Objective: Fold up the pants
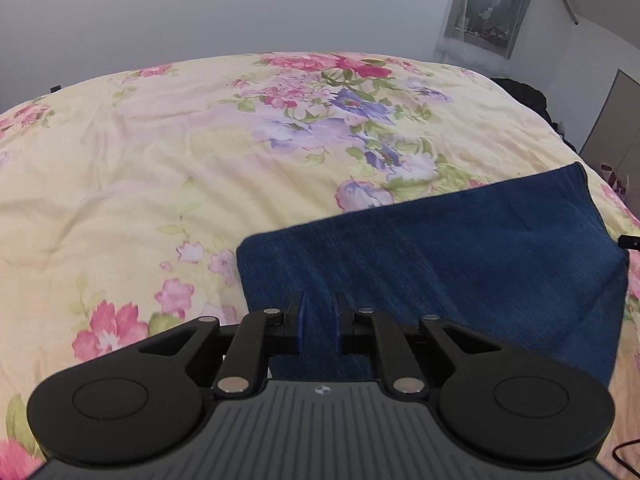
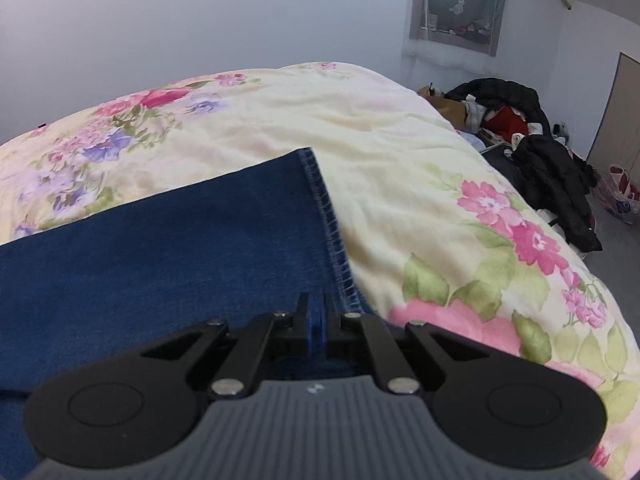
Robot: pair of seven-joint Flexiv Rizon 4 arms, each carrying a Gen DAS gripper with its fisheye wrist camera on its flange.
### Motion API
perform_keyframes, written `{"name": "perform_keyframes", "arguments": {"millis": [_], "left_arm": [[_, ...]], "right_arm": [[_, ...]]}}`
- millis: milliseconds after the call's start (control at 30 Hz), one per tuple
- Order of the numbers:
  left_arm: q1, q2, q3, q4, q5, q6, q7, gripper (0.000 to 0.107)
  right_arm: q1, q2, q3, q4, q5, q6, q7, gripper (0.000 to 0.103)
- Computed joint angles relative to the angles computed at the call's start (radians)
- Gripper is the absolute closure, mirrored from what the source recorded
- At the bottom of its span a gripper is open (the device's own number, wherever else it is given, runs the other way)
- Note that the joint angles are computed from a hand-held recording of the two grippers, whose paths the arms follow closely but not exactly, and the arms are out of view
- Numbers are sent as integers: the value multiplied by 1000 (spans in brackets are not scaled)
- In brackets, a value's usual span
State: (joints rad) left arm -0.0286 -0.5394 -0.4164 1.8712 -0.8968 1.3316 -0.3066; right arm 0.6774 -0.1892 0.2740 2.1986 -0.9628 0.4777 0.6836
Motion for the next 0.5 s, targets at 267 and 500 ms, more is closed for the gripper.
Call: {"name": "perform_keyframes", "arguments": {"millis": [267, 500], "left_arm": [[-15, 46, 77, 107, -8, -70, -41, 101], [-25, 71, 104, 159, 4, -47, -37, 101]], "right_arm": [[10, -28, 5, 35, 19, 39, 83, 103], [13, -38, -4, 50, 12, 72, 133, 103]]}}
